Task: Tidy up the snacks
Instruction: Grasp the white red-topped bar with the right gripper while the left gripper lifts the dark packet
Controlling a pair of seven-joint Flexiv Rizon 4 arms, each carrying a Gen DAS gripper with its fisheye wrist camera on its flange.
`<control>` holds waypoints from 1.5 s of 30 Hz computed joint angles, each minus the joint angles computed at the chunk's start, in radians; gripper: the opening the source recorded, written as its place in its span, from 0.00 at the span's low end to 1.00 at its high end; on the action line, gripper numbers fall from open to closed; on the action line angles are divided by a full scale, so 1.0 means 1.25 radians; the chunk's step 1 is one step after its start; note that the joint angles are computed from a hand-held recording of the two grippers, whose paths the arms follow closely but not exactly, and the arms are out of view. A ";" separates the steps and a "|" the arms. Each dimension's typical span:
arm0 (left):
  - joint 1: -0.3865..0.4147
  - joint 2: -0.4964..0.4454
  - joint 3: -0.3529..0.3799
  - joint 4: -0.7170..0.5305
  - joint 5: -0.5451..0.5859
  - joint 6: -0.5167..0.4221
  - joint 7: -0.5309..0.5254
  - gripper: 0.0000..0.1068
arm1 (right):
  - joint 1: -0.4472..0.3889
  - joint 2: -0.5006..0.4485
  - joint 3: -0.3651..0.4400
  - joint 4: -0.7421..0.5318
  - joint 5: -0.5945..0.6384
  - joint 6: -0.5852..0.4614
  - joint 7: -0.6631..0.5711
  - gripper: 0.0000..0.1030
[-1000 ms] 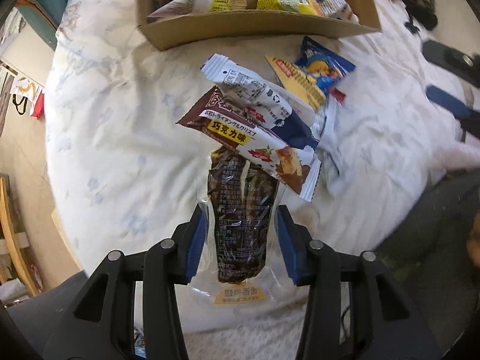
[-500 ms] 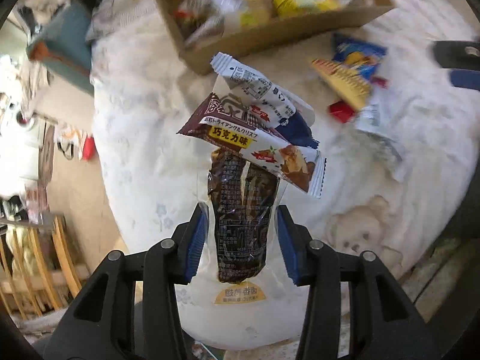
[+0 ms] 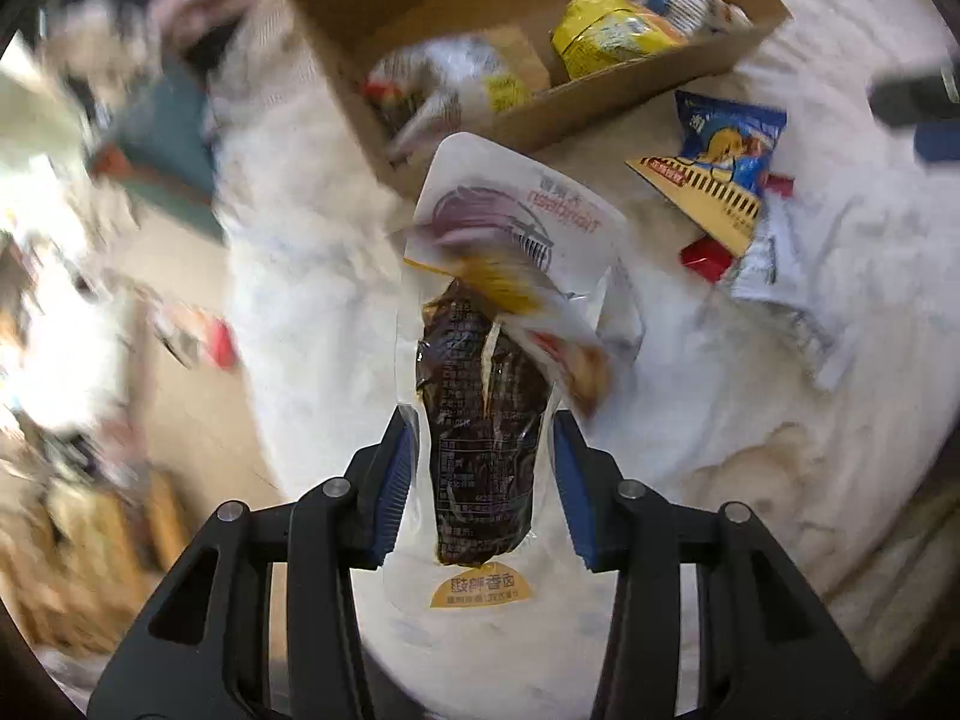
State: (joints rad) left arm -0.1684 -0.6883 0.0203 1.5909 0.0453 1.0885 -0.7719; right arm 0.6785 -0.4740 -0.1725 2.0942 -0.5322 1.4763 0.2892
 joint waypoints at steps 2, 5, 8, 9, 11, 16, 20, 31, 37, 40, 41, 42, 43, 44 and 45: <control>0.023 -0.011 -0.011 -0.053 -0.071 -0.124 -0.046 0.38 | -0.003 -0.001 0.004 -0.002 0.000 0.001 -0.004 0.84; 0.076 0.005 -0.061 -0.062 -0.158 -0.204 -0.045 0.38 | -0.007 -0.003 0.010 0.000 0.007 0.006 -0.006 0.84; 0.115 0.030 -0.092 -0.053 -0.234 -0.258 -0.023 0.38 | -0.039 -0.015 0.055 -0.013 0.038 0.006 -0.038 0.84; 0.117 0.035 -0.092 -0.047 -0.246 -0.254 -0.023 0.38 | -0.054 -0.021 0.077 -0.020 0.054 0.001 -0.054 0.84; 0.130 0.035 -0.094 -0.052 -0.276 -0.282 -0.025 0.38 | -0.117 -0.047 0.166 -0.056 0.105 -0.022 -0.119 0.84; 0.126 0.029 -0.097 -0.048 -0.314 -0.246 -0.051 0.38 | -0.197 -0.120 0.305 -0.157 0.200 -0.112 -0.273 0.77; 0.136 0.013 -0.102 -0.068 -0.335 -0.268 -0.060 0.39 | -0.198 -0.172 0.326 -0.237 0.240 -0.183 -0.352 0.65; 0.143 0.019 -0.109 -0.069 -0.359 -0.302 -0.050 0.40 | -0.119 -0.190 0.250 -0.258 0.292 -0.166 -0.340 0.33; 0.144 0.025 -0.117 -0.066 -0.381 -0.304 -0.040 0.40 | -0.150 -0.170 0.317 -0.232 0.338 -0.086 -0.384 0.33; 0.137 0.027 -0.115 -0.061 -0.377 -0.289 -0.035 0.40 | -0.143 -0.163 0.327 -0.224 0.352 -0.060 -0.399 0.33; 0.135 0.027 -0.112 -0.059 -0.374 -0.283 -0.037 0.40 | -0.133 -0.158 0.322 -0.216 0.355 -0.044 -0.398 0.32; 0.134 0.026 -0.111 -0.059 -0.373 -0.281 -0.040 0.40 | -0.122 -0.152 0.313 -0.207 0.356 -0.026 -0.393 0.32; 0.133 0.025 -0.109 -0.059 -0.372 -0.280 -0.044 0.40 | -0.116 -0.150 0.306 -0.211 0.355 -0.023 -0.390 0.32; 0.134 0.024 -0.109 -0.060 -0.372 -0.280 -0.048 0.40 | -0.108 -0.144 0.297 -0.204 0.354 -0.009 -0.387 0.32; 0.135 0.021 -0.108 -0.062 -0.375 -0.283 -0.056 0.40 | -0.103 -0.139 0.288 -0.198 0.352 0.004 -0.384 0.32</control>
